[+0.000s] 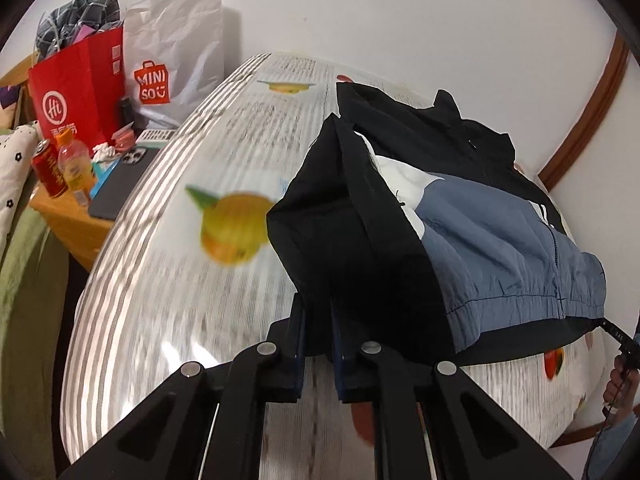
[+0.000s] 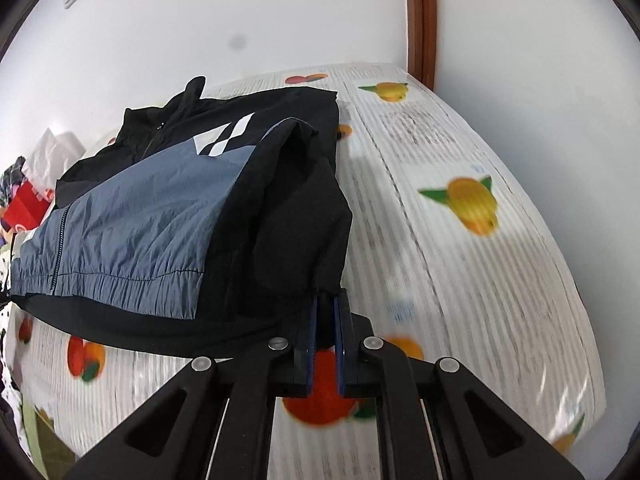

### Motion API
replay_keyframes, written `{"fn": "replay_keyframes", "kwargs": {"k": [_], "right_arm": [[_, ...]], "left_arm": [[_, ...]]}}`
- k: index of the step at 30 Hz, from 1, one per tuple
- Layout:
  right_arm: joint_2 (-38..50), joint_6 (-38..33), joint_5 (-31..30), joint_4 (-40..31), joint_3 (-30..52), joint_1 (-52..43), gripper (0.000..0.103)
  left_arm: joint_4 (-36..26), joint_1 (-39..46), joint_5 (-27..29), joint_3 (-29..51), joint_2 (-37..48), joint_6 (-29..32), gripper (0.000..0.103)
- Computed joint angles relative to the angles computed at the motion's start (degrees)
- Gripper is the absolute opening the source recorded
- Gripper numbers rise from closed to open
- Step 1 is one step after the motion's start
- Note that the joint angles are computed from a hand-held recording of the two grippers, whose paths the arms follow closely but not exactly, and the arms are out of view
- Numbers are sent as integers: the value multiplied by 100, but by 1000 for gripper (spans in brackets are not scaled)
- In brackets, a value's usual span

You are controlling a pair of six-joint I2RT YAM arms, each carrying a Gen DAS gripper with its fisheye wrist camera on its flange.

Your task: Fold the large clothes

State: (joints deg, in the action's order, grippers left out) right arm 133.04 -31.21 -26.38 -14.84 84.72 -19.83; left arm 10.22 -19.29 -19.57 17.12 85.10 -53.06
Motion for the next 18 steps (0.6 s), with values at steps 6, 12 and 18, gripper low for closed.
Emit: {"fn": "replay_keyframes", "kwargs": {"k": [6, 12, 18], "right_arm": [[-226, -57, 603, 518, -594, -261, 10], [-686, -27, 183, 559, -942, -519, 11], [-1202, -30, -567, 376, -1198, -189, 40]], "left_arm": [[-634, -603, -258, 42, -325, -575, 14], [-1497, -948, -512, 246, -885, -839, 27], [-1893, -1369, -895, 494, -1332, -919, 45]]}}
